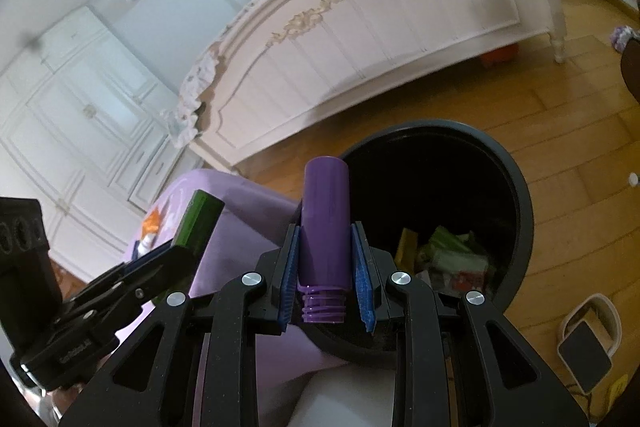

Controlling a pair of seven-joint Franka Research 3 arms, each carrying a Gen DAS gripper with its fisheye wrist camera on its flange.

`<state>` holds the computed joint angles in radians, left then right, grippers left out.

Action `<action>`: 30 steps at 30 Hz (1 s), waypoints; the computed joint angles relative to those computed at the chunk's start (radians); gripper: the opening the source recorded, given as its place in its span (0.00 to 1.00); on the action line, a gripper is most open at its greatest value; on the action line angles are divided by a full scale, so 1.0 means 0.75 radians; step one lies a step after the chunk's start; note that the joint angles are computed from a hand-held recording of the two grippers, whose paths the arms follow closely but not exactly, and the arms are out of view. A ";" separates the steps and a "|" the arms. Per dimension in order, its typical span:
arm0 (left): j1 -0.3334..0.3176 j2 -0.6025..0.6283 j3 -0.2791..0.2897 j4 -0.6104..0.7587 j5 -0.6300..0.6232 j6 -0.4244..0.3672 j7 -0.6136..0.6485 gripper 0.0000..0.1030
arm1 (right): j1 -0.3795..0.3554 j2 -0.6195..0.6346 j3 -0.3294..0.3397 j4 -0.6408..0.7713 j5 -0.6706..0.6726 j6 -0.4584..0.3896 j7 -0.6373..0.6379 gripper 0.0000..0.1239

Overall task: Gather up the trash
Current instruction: 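Carry the gum pack and purple tube over the bin and release both, then move both open tools back over the table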

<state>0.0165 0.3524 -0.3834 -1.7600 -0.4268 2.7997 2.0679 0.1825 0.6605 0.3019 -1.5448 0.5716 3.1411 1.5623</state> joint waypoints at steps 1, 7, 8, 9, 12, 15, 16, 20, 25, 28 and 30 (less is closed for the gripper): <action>-0.010 0.013 0.007 0.016 0.014 -0.009 -0.013 0.30 | 0.005 0.004 -0.008 0.007 -0.002 -0.005 0.007 0.21; -0.038 0.068 0.021 0.081 0.079 -0.046 -0.068 0.30 | -0.003 0.035 -0.016 0.034 -0.003 -0.025 0.020 0.21; -0.042 0.077 0.023 0.093 0.092 -0.050 -0.079 0.30 | -0.003 0.043 -0.020 0.042 -0.003 -0.029 0.023 0.21; -0.047 0.089 0.025 0.108 0.106 -0.057 -0.090 0.30 | 0.001 0.048 -0.028 0.050 -0.005 -0.035 0.029 0.21; -0.054 0.113 0.024 0.144 0.138 -0.068 -0.111 0.30 | 0.007 0.061 -0.046 0.070 -0.010 -0.048 0.040 0.21; -0.056 0.138 0.018 0.180 0.163 -0.077 -0.126 0.30 | 0.025 0.070 -0.078 0.092 -0.023 -0.064 0.060 0.21; -0.059 0.153 0.017 0.203 0.173 -0.086 -0.130 0.30 | 0.039 0.072 -0.098 0.101 -0.031 -0.070 0.075 0.21; -0.065 0.165 0.019 0.222 0.206 -0.069 -0.152 0.33 | 0.039 0.081 -0.108 0.130 -0.039 -0.078 0.105 0.24; -0.029 0.109 -0.009 0.142 0.186 0.027 -0.153 0.70 | 0.010 0.060 -0.068 0.099 -0.016 -0.026 0.104 0.46; 0.009 0.076 -0.034 0.107 0.148 0.028 -0.136 0.70 | 0.031 0.045 -0.091 0.091 -0.028 -0.039 0.123 0.46; 0.029 0.053 -0.042 0.081 0.116 0.038 -0.120 0.70 | 0.037 0.036 -0.089 0.086 -0.035 -0.043 0.125 0.46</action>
<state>0.0384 0.3925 -0.4152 -1.6989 -0.3400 2.8285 1.9782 0.2106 0.6877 0.2352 -1.4805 0.5456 3.1088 1.6563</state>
